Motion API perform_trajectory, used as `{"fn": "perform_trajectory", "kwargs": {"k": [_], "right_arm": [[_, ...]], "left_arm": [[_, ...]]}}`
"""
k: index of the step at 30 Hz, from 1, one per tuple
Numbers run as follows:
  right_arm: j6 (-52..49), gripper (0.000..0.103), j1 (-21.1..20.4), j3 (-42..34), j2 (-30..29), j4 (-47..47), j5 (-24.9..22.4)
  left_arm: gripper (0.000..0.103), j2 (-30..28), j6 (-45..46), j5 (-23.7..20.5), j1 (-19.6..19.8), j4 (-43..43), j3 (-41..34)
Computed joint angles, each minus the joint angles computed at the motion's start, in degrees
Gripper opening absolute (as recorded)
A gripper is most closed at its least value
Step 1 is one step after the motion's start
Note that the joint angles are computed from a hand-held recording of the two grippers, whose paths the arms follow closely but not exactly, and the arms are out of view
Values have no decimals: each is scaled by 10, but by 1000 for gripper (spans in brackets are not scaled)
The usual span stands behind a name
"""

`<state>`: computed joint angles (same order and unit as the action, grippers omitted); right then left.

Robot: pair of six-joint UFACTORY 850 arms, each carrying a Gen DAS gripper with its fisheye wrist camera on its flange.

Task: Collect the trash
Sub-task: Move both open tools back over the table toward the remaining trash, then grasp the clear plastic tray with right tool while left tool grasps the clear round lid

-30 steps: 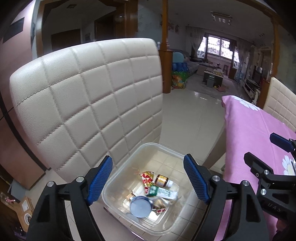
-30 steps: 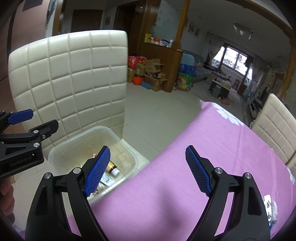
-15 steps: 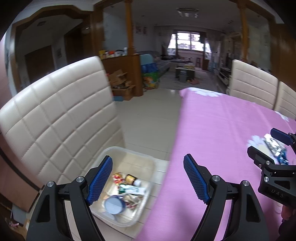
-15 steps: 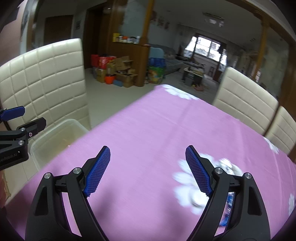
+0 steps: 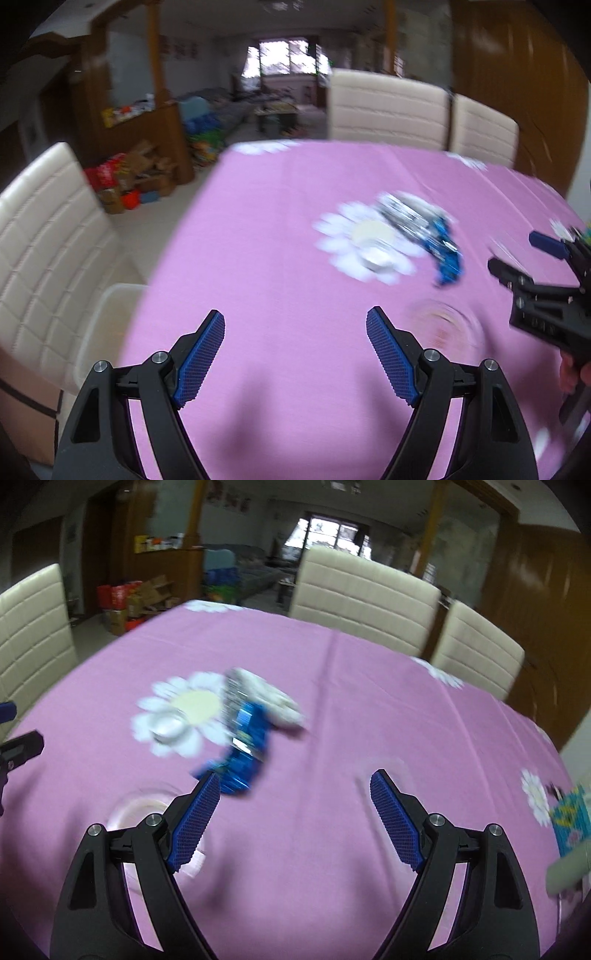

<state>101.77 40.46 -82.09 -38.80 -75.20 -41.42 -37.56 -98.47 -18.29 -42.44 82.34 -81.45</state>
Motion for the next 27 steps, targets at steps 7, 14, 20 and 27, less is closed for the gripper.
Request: {"fn": "perform_trajectory", "kwargs": {"k": [7, 14, 20, 27], "right_arm": [[84, 83, -15, 129, 75, -22, -13], [148, 87, -35, 194, 106, -32, 20], [168, 90, -50, 204, 106, -30, 77], [156, 56, -62, 193, 96, -30, 134]], "left_arm": [[78, -39, 166, 2, -54, -136, -55], [84, -73, 213, -31, -80, -174, -98], [85, -100, 271, -66, -77, -252, -133], [87, -116, 313, -58, -69, -312, -150]]}}
